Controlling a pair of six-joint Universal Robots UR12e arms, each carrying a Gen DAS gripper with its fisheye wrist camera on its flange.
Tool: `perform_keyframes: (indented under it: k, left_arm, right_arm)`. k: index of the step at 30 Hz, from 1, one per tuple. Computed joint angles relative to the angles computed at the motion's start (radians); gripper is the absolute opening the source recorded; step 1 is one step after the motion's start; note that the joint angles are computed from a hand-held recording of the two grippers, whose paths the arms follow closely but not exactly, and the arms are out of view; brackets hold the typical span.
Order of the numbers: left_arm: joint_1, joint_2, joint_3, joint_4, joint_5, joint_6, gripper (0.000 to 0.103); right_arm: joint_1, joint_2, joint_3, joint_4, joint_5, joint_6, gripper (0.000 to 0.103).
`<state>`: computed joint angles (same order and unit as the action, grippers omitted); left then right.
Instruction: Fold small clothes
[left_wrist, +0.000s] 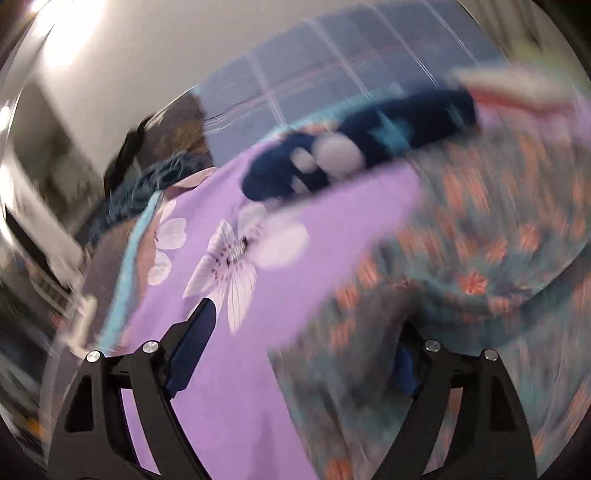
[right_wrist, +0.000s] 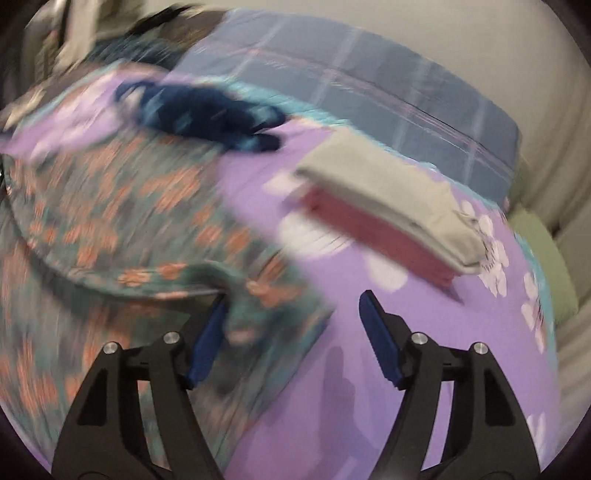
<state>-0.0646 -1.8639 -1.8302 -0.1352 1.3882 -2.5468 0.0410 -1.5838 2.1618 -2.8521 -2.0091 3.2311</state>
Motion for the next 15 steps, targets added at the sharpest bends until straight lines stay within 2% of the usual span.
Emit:
perform_keyframes:
  k: [3, 5, 7, 9, 12, 15]
  left_arm:
    - [0.042, -0.001, 0.046, -0.067, -0.129, -0.148, 0.085]
    - [0.062, -0.001, 0.054, -0.106, -0.198, -0.179, 0.085]
    - [0.081, -0.006, 0.065, -0.189, -0.265, -0.190, 0.086]
    - [0.087, -0.016, 0.081, -0.300, -0.294, -0.180, 0.085]
    - [0.083, -0.023, 0.083, -0.385, -0.306, -0.151, 0.085]
    - [0.076, -0.029, 0.091, -0.432, -0.329, -0.122, 0.085]
  right_arm:
    - [-0.066, -0.034, 0.006, 0.010, 0.123, 0.104, 0.071]
    - [-0.093, -0.050, 0.018, 0.003, 0.190, 0.121, 0.071]
    - [-0.114, -0.062, 0.032, -0.003, 0.248, 0.142, 0.071]
    - [-0.139, -0.069, 0.040, -0.003, 0.312, 0.177, 0.068]
    - [-0.172, -0.069, 0.040, -0.013, 0.384, 0.234, 0.067]
    - [-0.204, -0.072, 0.043, -0.036, 0.471, 0.292, 0.067]
